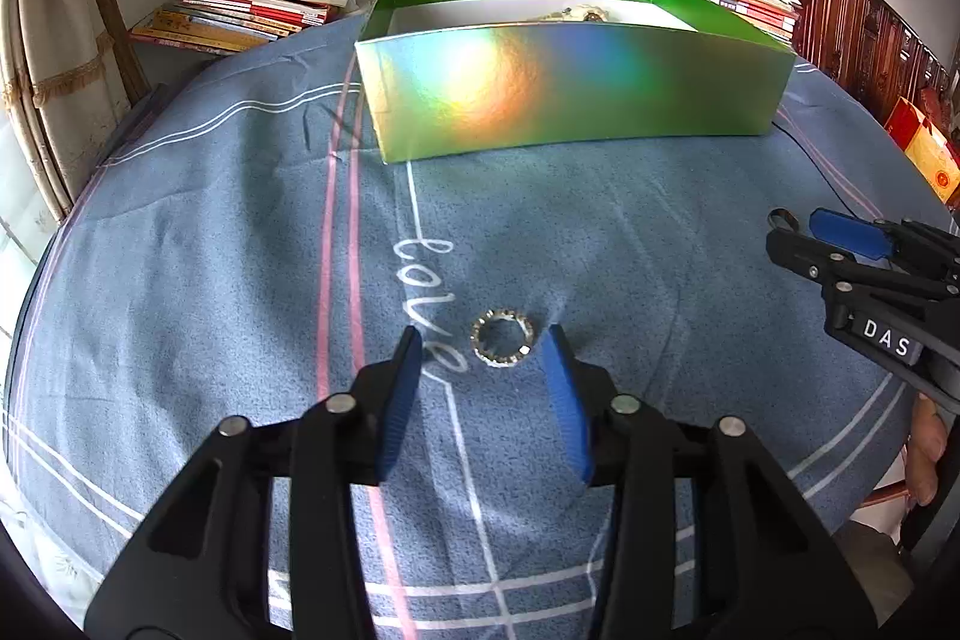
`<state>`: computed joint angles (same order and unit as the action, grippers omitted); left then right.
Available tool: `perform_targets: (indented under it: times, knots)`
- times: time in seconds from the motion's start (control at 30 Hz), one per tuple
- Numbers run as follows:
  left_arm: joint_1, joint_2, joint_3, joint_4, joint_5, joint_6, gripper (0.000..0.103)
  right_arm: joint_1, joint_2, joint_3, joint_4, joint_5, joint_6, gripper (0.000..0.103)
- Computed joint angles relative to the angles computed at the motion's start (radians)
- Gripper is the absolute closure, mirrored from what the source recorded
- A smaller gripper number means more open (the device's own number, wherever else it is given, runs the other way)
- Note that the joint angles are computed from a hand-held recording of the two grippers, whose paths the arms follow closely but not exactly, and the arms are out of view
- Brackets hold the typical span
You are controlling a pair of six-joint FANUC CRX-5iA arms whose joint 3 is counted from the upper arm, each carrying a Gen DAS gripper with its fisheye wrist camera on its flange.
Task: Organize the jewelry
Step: 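Grasp the silver rhinestone ring with the left tool while the right grasps the black ring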
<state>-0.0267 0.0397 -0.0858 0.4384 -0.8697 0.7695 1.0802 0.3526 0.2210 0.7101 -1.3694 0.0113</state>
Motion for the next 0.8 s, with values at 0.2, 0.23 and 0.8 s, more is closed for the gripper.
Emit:
perform_targets:
  times: [0.2, 0.23, 0.8]
  knots:
    - [0.005, -0.013, -0.008, 0.014, -0.023, -0.036, 0.062, 0.001, -0.004, -0.003, -0.004, 0.000, 0.000, 0.056]
    - [0.006, -0.016, -0.011, 0.011, -0.020, -0.037, 0.062, 0.001, -0.005, -0.003, -0.004, -0.001, 0.000, 0.056]
    - [0.001, 0.029, 0.040, -0.021, 0.000, 0.036, 0.058, 0.001, 0.001, 0.003, -0.002, 0.005, 0.008, 0.052]
